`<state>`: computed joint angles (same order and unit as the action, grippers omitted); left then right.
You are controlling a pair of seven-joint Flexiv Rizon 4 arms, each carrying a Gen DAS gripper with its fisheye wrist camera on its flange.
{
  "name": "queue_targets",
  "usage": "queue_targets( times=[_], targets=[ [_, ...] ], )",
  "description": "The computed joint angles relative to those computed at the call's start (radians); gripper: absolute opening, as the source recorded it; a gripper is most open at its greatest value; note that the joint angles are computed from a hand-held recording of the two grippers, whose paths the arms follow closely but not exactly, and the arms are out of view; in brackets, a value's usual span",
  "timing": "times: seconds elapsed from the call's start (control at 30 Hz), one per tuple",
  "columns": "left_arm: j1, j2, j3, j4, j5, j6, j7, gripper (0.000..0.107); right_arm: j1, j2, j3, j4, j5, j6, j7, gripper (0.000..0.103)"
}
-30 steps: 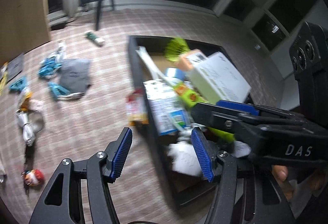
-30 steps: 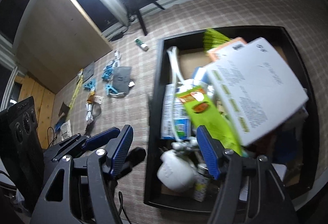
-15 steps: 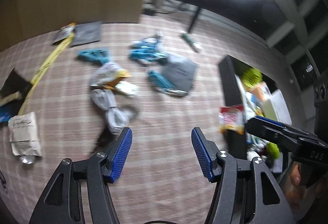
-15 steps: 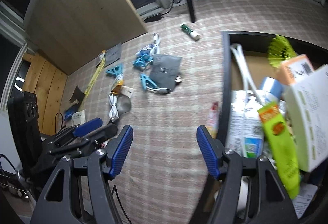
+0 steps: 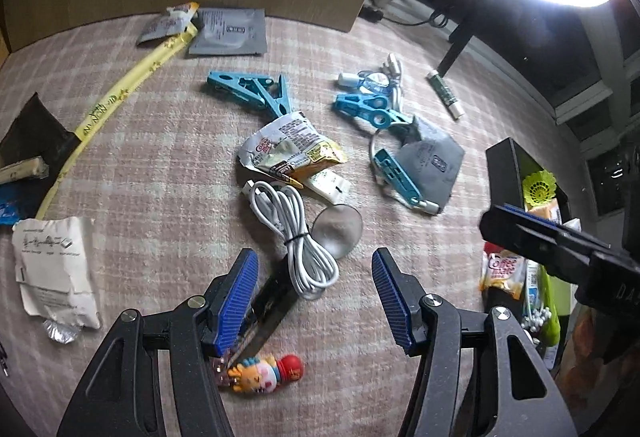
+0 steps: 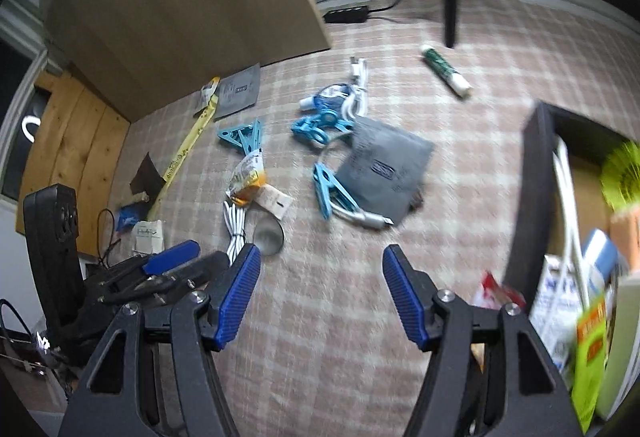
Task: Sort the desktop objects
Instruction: 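Move both open tools back to the white coiled cable, then grasp the white cable with the left tool while the right tool grasps a blue clothespin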
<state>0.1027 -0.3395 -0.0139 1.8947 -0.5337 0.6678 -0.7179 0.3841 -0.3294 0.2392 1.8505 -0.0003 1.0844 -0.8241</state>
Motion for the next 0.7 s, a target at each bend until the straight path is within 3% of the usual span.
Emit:
queue_targets(
  times=[0.17, 0.43, 0.7],
  targets=[
    [-0.003, -0.038, -0.004, -0.032, 0.019, -0.011, -0.028, 0.056, -0.011, -0.097, 0.012, -0.125, 0.023, -0.107, -0.074, 0.050],
    [-0.004, -0.077, -0.010, -0.064, 0.045, -0.017, -0.059, 0.055, 0.004, -0.177, -0.005, -0.210, 0.010, -0.186, -0.105, 0.042],
    [-0.006, -0.096, -0.011, -0.076, 0.068, 0.005, -0.070, 0.032, 0.007, -0.201, -0.011, -0.229, 0.008, -0.199, -0.118, 0.027]
  ],
)
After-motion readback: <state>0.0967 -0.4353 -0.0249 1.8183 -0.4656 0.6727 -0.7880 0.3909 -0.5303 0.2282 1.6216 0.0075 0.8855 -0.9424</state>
